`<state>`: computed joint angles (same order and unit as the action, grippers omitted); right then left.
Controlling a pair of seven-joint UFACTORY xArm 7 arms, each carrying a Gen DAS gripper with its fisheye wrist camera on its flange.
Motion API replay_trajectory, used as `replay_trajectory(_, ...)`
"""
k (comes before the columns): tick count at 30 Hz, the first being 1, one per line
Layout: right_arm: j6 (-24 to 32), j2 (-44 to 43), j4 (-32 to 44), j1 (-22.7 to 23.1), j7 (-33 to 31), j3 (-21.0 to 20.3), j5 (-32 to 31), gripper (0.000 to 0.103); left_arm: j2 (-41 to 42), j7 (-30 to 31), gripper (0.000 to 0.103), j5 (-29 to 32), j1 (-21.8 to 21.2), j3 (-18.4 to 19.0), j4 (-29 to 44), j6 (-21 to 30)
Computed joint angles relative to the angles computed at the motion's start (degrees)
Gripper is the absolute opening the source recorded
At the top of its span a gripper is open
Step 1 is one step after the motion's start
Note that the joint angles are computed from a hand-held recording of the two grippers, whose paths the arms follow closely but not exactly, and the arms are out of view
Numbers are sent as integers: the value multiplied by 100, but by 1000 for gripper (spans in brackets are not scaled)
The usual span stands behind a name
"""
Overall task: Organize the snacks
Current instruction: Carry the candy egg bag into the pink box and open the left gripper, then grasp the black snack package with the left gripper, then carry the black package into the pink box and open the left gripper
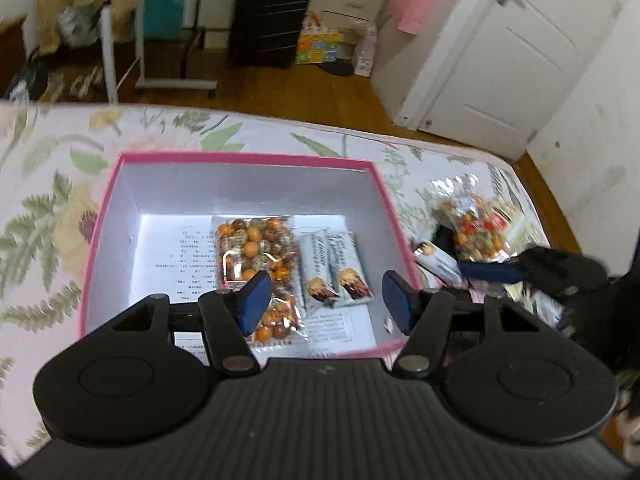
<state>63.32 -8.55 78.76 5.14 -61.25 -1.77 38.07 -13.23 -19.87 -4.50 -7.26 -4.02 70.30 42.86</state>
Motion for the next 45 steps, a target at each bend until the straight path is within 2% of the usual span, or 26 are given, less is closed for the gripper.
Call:
replay_trajectory(3, 440, -144, 133, -307, 79, -309, -180, 76, -30, 14, 66, 194, -117, -179, 280, 241)
replay_trajectory(5, 509, 140, 435, -416, 252, -348, -230, 76, 28, -4, 66, 271, -225, -293, 447, 273)
replay_trajectory(13, 416, 1, -248, -918, 239, -611, 55, 77, 654, -245, 69, 295, -815, -657, 637, -278)
replay_trajectory(17, 185, 3, -679, -1007, 45, -598, 169, 77, 1210, -399, 65, -131, -1068, -654, 720, -447)
replay_trajectory(19, -28, 89, -852, -976, -80, -522, 178, 77, 1426, -687, 65, 21, -1155, -658, 648, -685)
replay_trajectory(22, -146, 329, -899, -947, -183, -418, 131, 77, 1793, -973, 59, 252, -1267, -633, 608, -947)
replay_trajectory(27, -391, 811, -747, -934, 25, -210, 109, 77, 2314, -1143, 49, 108, -1328, -556, 607, -1301)
replay_trajectory(28, -406, 934, -652, -940, 180, -169, 94, 77, 2403, -1238, 49, 188, -1361, -524, 689, -1277)
replay_trajectory(31, -280, 1206, -387, -1005, 412, -65, 256, 79, 2803, -1212, 44, 575, -1472, -447, 1296, -714)
replay_trajectory(36, -555, 1297, -432, -966, 777, 108, 122, 82, 2946, -743, 43, -467, -1145, -636, 1397, -616)
replay_trajectory(40, -899, 1096, -782, -943, 448, 149, 303, 80, 2908, -311, 43, -868, -1032, -688, 1371, -531)
replay_trajectory(45, -1056, 827, -1037, -824, 316, 127, 168, 79, 2795, -183, 43, -1069, -1043, -664, 1313, -377)
